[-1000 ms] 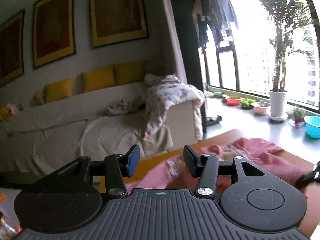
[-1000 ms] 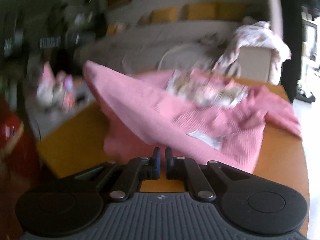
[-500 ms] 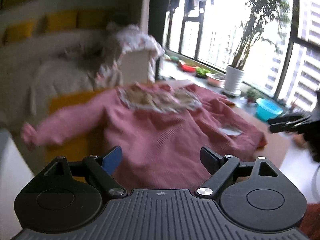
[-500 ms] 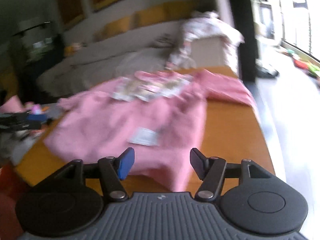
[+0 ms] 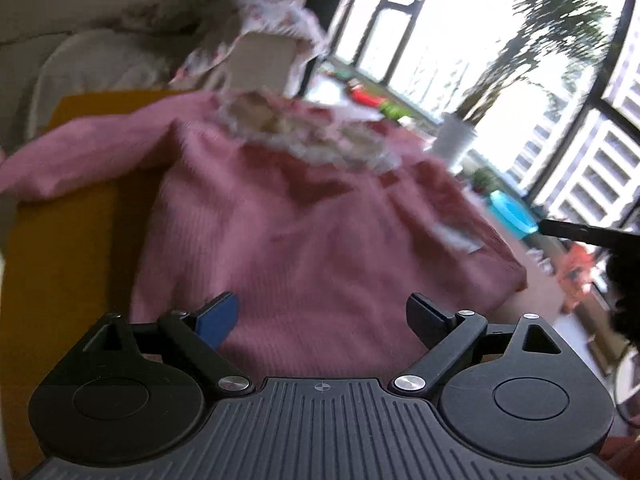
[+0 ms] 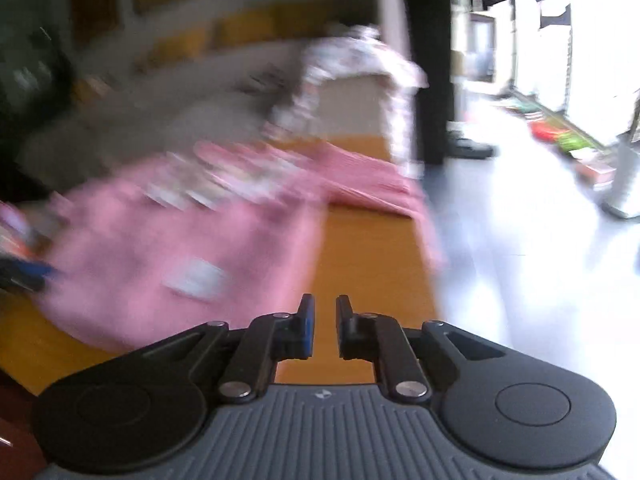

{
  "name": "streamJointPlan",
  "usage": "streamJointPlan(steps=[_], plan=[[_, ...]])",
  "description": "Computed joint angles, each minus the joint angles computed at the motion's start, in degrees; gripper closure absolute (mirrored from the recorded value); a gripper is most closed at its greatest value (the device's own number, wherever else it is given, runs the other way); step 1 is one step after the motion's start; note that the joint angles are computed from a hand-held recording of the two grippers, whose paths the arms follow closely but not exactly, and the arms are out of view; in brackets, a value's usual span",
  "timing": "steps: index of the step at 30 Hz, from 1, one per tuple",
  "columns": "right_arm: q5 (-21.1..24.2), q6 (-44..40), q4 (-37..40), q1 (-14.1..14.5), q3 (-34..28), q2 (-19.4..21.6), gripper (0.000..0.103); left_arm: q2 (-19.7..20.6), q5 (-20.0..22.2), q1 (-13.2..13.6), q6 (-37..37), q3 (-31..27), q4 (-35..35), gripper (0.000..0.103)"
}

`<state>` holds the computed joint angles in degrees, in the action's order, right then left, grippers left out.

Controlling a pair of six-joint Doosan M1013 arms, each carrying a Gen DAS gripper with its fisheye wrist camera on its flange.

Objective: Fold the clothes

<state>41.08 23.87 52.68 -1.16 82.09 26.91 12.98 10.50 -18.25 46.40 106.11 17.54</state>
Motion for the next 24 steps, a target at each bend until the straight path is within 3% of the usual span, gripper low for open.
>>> streamJointPlan(steps=[1, 3, 4, 6, 8, 10, 11, 12, 16, 19, 22, 24], plan=[[1.1, 0.7, 0.4, -0.4, 0.2, 0.1, 0.085, -0.3, 0.0, -0.1, -1.3, 0.5, 1.4, 0.008], [7.7, -1.4, 6.0, -1.7, 0.1, 0.9, 0.056, -1.0, -0.2, -0.2, -3.1, 1.3, 2.9, 0.008], [9.6, -3.4, 7.7, -1.9, 0.3, 1.1, 0.051, -1.2, -0.2, -0.1, -2.1, 1.5, 1.7, 0.008], [9.0, -9.8, 7.6, -0.9, 1.8, 0.5, 0.046, -1.4, 0.4, -0.1, -2.9, 1.5, 2.3, 0.008], [5.0, -14.4, 4.9, 0.8, 3.3, -0.2, 0.046, -1.4, -0.1, 0.2, -4.3, 1.7, 3.0, 0.007], [3.4, -14.3, 3.8, 1.9, 3.1, 0.1, 0.049, -1.3, -0.8, 0.4, -5.6, 1.9, 3.6, 0.006], [3.2, -13.2, 3.6, 2.3, 2.6, 0.5, 0.070, -1.4, -1.2, 0.5, -6.2, 2.0, 3.7, 0.005], [4.0, -11.1, 3.5, 2.5, 1.6, 1.1, 0.099, -1.4, -1.8, 0.5, -6.3, 2.2, 3.5, 0.005], [13.3, -7.8, 11.6, 0.8, -2.2, 1.5, 0.099, -1.5, -1.6, 0.8, -2.3, 2.1, -1.2, 0.005], [17.2, -7.8, 14.6, -0.6, -3.6, 0.9, 0.099, -1.9, -1.6, 0.6, -4.1, 2.5, 0.3, 0.005], [14.1, -8.1, 8.7, -1.0, -2.5, -0.3, 0.098, -2.3, -2.3, 0.4, -3.5, 3.2, -0.5, 0.004], [9.1, -5.8, 2.0, -0.7, -1.2, -0.8, 0.089, -2.6, -2.0, 0.3, 1.1, 3.3, -4.3, 0.004]])
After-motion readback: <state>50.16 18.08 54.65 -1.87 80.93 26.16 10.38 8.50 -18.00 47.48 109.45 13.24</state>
